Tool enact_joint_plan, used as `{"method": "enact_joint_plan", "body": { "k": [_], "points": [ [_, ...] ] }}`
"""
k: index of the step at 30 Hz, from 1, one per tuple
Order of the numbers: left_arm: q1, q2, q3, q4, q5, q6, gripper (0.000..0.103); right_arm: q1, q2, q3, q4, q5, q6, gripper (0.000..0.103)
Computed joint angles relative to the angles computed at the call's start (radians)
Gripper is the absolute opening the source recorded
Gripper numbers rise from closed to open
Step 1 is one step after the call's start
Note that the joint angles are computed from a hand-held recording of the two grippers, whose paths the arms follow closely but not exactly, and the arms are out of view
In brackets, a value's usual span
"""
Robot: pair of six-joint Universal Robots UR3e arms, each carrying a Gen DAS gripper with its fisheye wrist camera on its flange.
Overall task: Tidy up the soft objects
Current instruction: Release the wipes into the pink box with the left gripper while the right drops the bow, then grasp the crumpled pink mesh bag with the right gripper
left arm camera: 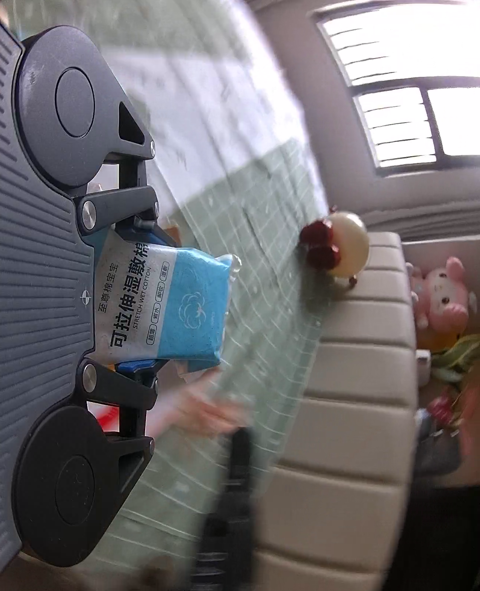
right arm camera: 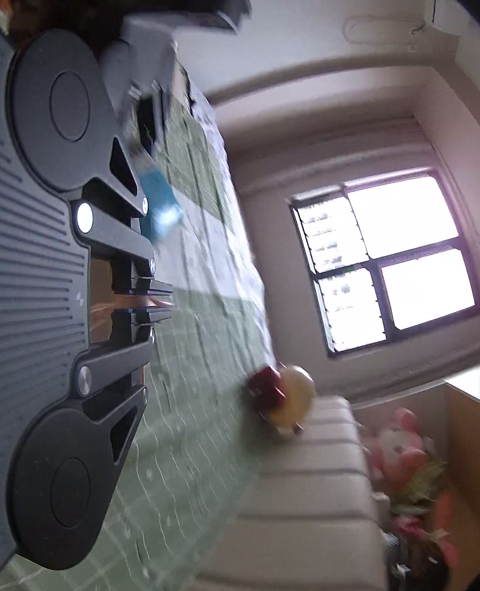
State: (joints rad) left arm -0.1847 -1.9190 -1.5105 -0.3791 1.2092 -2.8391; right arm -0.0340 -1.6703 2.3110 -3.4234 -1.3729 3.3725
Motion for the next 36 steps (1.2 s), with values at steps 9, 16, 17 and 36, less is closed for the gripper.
{"method": "enact_joint_plan", "body": {
  "k": [9,16,17,36],
  "points": [
    [0.031,-0.432,0.548,-0.322,-0.179,-0.127,0.058,0.021,0.009,0.142,-0.034,-0.172,-0.04,0.046],
    [0.194,-0.148,0.009,0.188,-0.367,-0.236,0.058,0.291,0.124,0.143,-0.099,-0.462,0.003,0.051],
    [0.215,-0.086,-0.064,0.201,-0.346,-0.21,0.058,0.34,0.139,0.128,-0.099,-0.501,0.015,0.056],
    [1.194,0.913,-0.994,-0.539,-0.568,0.608,0.058,0.797,0.601,-0.485,0.24,-0.688,0.212,0.075]
  ]
}}
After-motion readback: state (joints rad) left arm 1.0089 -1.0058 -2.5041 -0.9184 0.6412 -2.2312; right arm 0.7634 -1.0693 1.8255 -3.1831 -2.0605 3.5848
